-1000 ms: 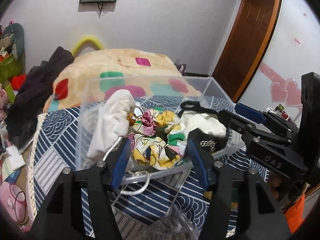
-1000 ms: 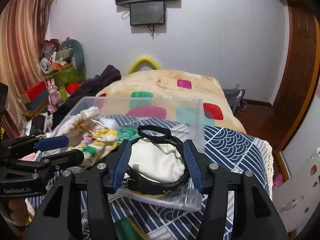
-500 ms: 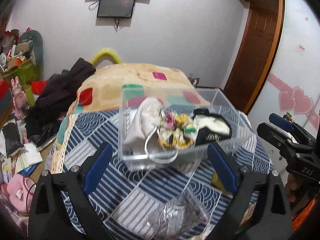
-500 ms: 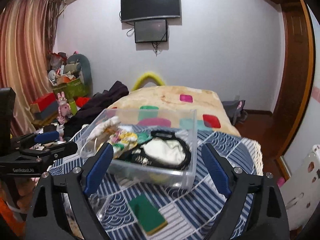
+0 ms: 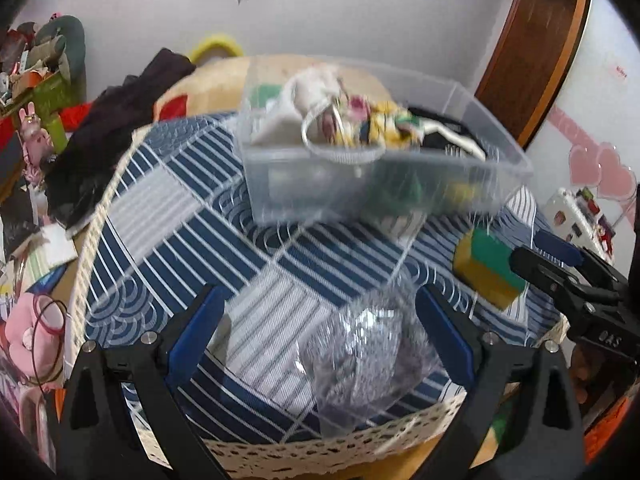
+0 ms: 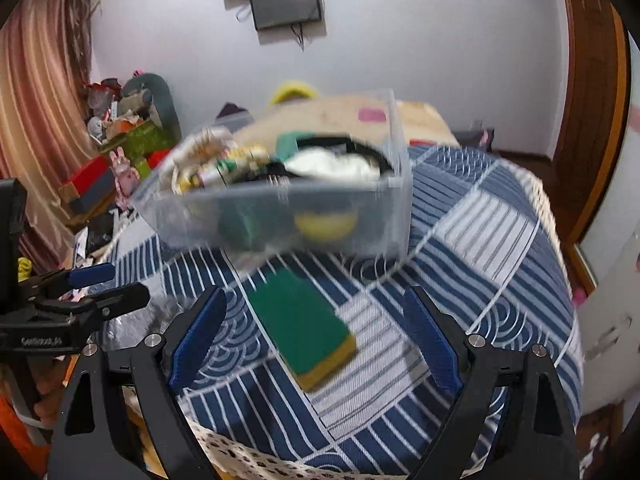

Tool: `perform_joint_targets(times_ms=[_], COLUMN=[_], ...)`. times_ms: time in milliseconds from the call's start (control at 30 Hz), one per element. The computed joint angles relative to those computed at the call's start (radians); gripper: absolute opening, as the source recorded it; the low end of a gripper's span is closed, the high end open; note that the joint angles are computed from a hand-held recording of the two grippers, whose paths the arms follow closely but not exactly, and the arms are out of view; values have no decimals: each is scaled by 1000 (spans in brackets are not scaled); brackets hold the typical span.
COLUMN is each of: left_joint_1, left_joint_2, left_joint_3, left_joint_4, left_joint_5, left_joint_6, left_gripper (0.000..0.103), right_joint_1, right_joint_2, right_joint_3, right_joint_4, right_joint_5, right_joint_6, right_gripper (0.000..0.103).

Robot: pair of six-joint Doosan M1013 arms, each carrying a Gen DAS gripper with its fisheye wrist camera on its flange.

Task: Organize soft objects
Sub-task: 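Grasp the clear bag of grey items with the left tool while the right tool grasps the green-yellow sponge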

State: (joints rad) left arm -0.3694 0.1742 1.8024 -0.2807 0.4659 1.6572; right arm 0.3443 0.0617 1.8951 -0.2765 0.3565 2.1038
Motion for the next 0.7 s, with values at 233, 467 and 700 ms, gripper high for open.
perform_joint_targets(times_ms=[233, 467, 700], left_joint_1=[-13, -30, -31], left_joint_2=[15, -1, -14], left_joint_3=[13, 48, 62], left_joint_4=[-40, -48, -185], left_joint_5=[33, -29, -23], left_joint_6=[53, 79, 259], left_gripper=[98, 83, 46], right_joint_1=[1, 0, 7], right_joint_2=[24, 22, 9], right_joint_3=[-1, 5, 21], right_joint_4=[72, 100, 63], right_joint_5=[33, 31, -6], right_joint_6=[-63, -106, -93], right_gripper=[88, 53, 45])
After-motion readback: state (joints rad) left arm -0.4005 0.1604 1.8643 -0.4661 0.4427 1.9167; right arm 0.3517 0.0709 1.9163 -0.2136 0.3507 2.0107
